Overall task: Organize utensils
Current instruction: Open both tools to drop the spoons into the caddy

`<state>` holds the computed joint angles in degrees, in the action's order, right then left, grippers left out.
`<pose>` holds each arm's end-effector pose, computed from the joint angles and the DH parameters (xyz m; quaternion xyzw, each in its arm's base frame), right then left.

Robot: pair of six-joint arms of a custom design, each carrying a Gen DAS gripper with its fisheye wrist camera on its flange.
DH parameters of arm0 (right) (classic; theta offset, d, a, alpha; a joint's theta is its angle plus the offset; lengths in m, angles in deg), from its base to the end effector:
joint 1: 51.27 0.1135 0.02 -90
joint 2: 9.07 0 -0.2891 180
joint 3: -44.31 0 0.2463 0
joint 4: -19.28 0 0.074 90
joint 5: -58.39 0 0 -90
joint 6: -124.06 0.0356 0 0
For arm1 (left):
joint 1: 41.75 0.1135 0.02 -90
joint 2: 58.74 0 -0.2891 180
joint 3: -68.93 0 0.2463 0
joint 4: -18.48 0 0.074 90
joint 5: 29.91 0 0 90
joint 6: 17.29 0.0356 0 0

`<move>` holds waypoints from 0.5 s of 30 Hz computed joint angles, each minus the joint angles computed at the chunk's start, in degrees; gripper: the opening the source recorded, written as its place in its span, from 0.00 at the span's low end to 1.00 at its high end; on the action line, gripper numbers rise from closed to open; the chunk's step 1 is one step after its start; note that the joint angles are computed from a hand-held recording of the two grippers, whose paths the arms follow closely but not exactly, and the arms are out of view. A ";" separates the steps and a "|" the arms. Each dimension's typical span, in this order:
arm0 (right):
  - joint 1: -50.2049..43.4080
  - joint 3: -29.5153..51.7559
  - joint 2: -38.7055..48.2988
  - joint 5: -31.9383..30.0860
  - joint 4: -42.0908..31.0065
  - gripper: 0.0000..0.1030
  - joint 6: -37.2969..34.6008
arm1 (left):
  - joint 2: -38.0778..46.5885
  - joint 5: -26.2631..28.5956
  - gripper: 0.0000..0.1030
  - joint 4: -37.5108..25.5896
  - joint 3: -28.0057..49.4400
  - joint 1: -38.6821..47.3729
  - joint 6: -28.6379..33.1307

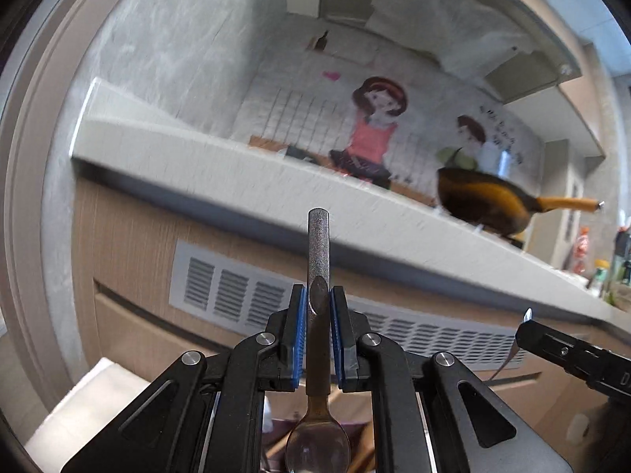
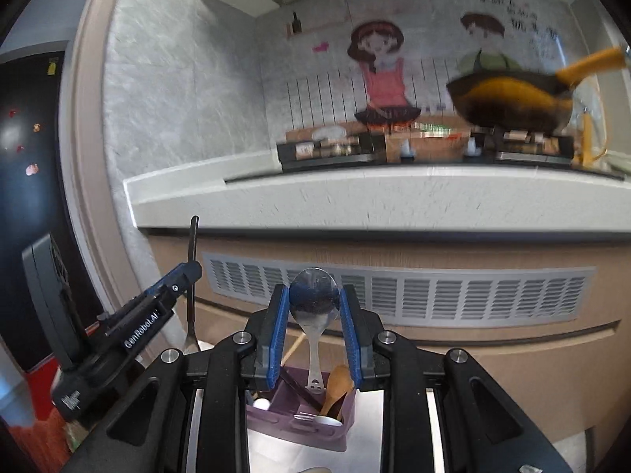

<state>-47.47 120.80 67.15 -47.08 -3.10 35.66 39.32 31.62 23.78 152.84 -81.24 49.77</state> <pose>0.2965 0.0292 0.3547 -0.0909 0.8204 0.1376 0.5474 0.3221 -0.2434 0.3233 -0.0523 0.7516 -0.1670 0.6360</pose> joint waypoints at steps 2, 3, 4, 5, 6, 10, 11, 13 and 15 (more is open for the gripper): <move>0.62 0.62 2.96 -0.03 0.16 0.23 -0.03 | 2.91 -1.39 0.12 4.07 -0.59 0.19 0.01; 0.85 0.91 4.33 -0.17 0.34 0.23 0.04 | 3.75 -1.63 0.12 5.41 -0.88 0.36 -0.12; 0.95 1.07 5.10 -0.45 0.30 0.23 0.12 | 4.54 -1.86 0.12 6.31 -1.02 0.61 -0.30; 1.05 1.61 6.36 -0.88 0.04 0.23 0.20 | 5.31 -1.69 0.12 7.18 -1.23 0.87 -0.54; 1.15 2.17 7.57 -0.86 0.07 0.23 0.29 | 6.29 -1.32 0.12 8.07 -1.25 1.15 -0.89; 1.56 2.97 10.43 -0.59 -0.02 0.23 -0.16 | 9.14 0.19 0.12 9.57 -0.73 2.10 -1.88; 1.46 3.13 11.19 -1.35 -0.36 0.23 -0.48 | 9.40 0.65 0.12 9.38 -0.85 2.15 -2.17; 0.73 4.30 13.40 -5.83 -2.26 0.24 -1.83 | 9.72 2.78 0.13 6.86 -0.76 2.47 -3.80; 0.14 7.06 16.30 -11.56 -7.71 0.24 -4.93 | 9.10 6.98 0.23 4.65 -1.56 3.28 -5.30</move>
<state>-47.33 127.86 83.44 -58.65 -10.81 30.73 48.42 38.59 28.42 151.28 -77.95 44.47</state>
